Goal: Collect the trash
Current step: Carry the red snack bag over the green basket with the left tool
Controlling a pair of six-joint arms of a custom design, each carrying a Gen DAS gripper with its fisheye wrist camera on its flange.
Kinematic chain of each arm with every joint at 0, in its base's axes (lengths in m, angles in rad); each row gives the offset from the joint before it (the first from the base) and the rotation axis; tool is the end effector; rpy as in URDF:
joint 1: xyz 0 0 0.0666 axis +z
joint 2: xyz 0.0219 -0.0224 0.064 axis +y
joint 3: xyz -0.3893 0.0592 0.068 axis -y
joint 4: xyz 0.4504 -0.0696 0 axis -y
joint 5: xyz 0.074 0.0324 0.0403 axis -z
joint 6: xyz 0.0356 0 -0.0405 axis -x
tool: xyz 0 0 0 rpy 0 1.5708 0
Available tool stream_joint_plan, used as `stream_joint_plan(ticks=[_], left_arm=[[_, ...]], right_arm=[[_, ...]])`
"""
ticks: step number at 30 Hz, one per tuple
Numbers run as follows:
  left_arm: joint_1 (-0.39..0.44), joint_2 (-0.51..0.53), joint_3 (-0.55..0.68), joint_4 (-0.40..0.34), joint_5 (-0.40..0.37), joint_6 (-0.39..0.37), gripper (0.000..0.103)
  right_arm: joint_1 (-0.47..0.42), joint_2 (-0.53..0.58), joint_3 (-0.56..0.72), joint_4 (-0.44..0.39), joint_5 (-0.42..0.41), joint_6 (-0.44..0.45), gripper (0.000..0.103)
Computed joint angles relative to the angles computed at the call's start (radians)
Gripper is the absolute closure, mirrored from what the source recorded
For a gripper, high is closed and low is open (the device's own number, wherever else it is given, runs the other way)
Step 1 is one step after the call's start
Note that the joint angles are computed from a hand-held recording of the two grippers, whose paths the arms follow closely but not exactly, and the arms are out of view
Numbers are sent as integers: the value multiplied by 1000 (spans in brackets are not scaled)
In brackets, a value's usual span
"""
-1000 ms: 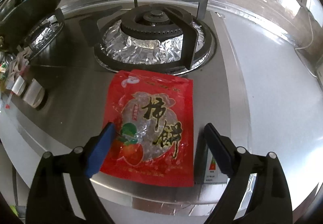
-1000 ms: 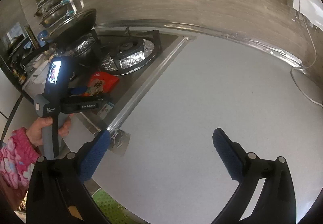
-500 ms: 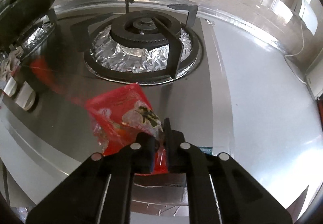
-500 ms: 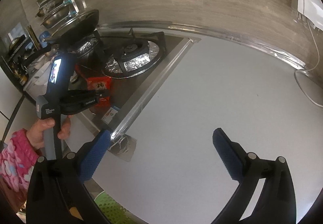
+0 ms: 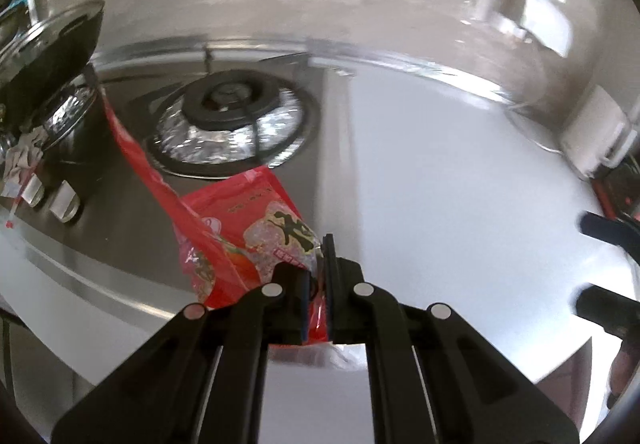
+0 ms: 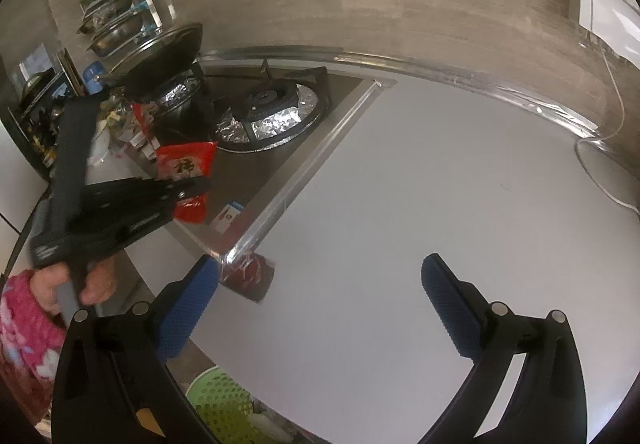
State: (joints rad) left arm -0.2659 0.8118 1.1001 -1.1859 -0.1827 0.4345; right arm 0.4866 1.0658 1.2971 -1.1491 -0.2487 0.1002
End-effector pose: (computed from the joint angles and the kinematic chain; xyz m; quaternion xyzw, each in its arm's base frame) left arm 0.2939 -0.0738 0.5026 -0.1092 0.9341 -0.0320 0.3385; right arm 0.3472 0.1931 0.5212 -0.3099 0.8882 0.1764 0.2898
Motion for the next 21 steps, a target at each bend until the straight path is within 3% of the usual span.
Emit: stream_joint_plan(ticks=[8,14,21], left_arm=[[-269,-42,10,-80,-67,156,98],[-510,-52,-10,-159,-122,315,98],[-691,-47,-52,-222,-148,467,98]], right_arm=[[-37,-93,-65,-52,-3,45,2],[-79,-171,-116,-108,-15,91,2],[-140,-214,-150,-178,-66,155,2]])
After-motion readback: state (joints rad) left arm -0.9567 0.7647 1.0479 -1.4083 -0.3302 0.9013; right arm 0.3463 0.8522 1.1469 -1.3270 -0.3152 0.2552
